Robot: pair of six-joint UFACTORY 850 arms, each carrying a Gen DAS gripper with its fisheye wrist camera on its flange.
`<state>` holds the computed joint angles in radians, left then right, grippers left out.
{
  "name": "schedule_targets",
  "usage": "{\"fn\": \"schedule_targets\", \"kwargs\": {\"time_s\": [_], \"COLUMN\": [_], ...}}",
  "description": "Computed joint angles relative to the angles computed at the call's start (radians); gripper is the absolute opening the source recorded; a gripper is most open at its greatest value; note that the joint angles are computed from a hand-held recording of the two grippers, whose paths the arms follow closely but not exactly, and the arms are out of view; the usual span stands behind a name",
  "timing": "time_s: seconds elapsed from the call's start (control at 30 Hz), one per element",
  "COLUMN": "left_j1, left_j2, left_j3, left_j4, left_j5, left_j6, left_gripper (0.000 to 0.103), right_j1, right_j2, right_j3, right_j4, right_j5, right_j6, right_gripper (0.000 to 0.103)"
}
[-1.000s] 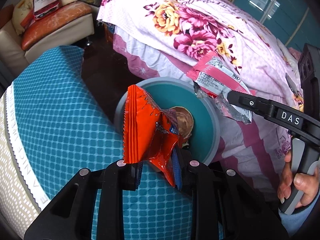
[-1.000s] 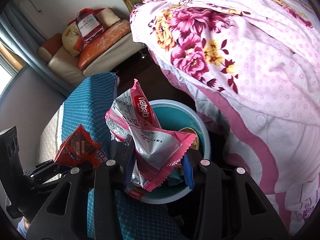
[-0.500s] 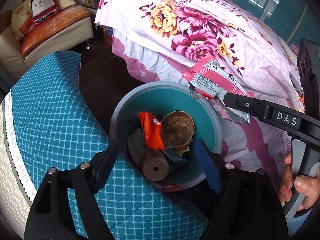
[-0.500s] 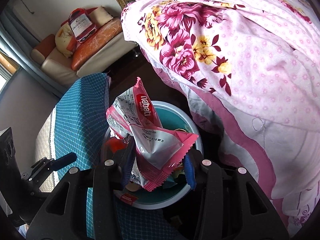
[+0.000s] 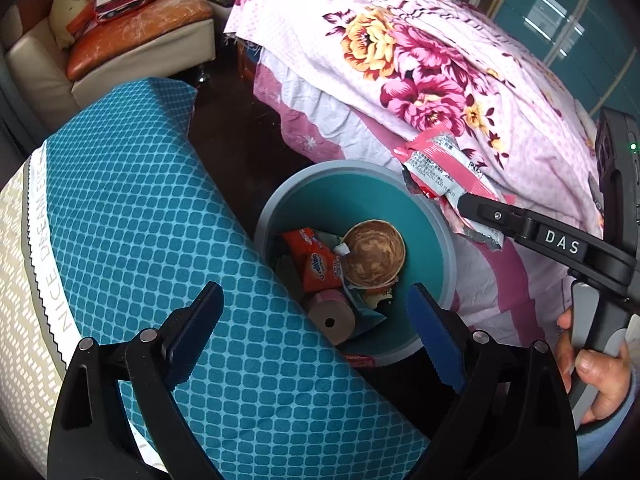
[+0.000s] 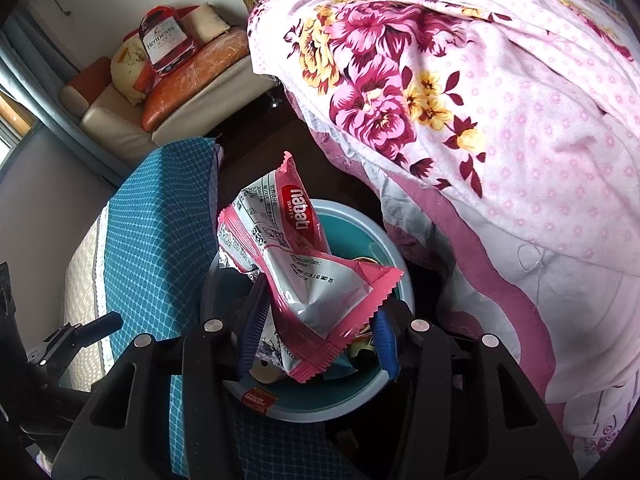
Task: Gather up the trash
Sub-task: 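Carry both wrappers over the teal bin and open both grippers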
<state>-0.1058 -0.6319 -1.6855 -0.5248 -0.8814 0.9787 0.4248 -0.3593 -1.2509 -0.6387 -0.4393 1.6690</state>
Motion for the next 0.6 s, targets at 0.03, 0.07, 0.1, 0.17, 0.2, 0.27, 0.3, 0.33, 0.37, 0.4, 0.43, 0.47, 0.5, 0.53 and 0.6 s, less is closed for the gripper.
{"fn": "schedule_targets", "kwargs": {"time_s": [0.03, 0.07, 0.1, 0.17, 0.2, 0.27, 0.3, 0.33, 0.37, 0.4, 0.43, 0.47, 0.5, 0.53, 0.6], "left_j1": [0.003, 0.006, 0.009, 0.019, 0.026, 0.04, 0.046, 0.052, 0.055, 0.055, 0.053, 0.052, 0.051, 0.051, 0.056], "left_j2": [-0.003, -0.006, -0.007, -0.005, -0.002, -0.004, -0.006, -0.006, -0.005, -0.005, -0.007, -0.003, 0.005, 0.01, 0.007], "left_j3": [-0.005, -0.011, -0.012, -0.011, -0.007, -0.011, -0.013, -0.013, -0.013, -0.015, -0.019, -0.015, -0.005, 0.0, -0.007], "left_j4": [0.001, 0.005, 0.006, -0.013, -0.034, -0.072, -0.086, -0.101, -0.106, -0.092, -0.074, -0.062, -0.049, -0.037, -0.019], "left_j5": [-0.004, -0.007, -0.007, -0.005, -0.002, -0.016, -0.021, -0.02, -0.016, -0.008, -0.001, 0.015, 0.043, 0.058, 0.055], "left_j6": [-0.006, -0.018, -0.025, -0.022, -0.011, -0.005, -0.007, -0.01, -0.016, -0.032, -0.046, -0.05, -0.057, -0.067, -0.09], "left_gripper": [0.093, 0.093, 0.093, 0.093, 0.093, 0.093, 0.093, 0.093, 0.093, 0.093, 0.093, 0.093, 0.093, 0.093, 0.093], "right_j1": [-0.002, -0.002, -0.003, -0.003, -0.003, -0.002, -0.001, 0.0, 0.001, 0.005, 0.005, 0.008, 0.007, 0.007, 0.007], "right_j2": [-0.004, -0.007, -0.013, -0.023, -0.029, -0.042, -0.045, -0.047, -0.048, -0.051, -0.053, -0.052, -0.053, -0.054, -0.054], "right_j3": [-0.004, -0.007, -0.013, -0.022, -0.03, -0.047, -0.051, -0.052, -0.055, -0.061, -0.062, -0.062, -0.064, -0.066, -0.07], "right_j4": [0.01, 0.015, 0.023, 0.036, 0.046, 0.06, 0.061, 0.06, 0.058, 0.051, 0.047, 0.042, 0.046, 0.06, 0.085], "right_j5": [0.001, 0.001, 0.001, -0.002, -0.006, -0.015, -0.018, -0.019, -0.02, -0.028, -0.028, -0.025, -0.023, -0.019, -0.012], "right_j6": [-0.011, -0.014, -0.023, -0.039, -0.05, -0.068, -0.071, -0.07, -0.07, -0.067, -0.064, -0.058, -0.063, -0.077, -0.104], "right_gripper": [0.049, 0.049, 0.05, 0.051, 0.051, 0.054, 0.057, 0.06, 0.061, 0.067, 0.073, 0.074, 0.075, 0.076, 0.08]}}
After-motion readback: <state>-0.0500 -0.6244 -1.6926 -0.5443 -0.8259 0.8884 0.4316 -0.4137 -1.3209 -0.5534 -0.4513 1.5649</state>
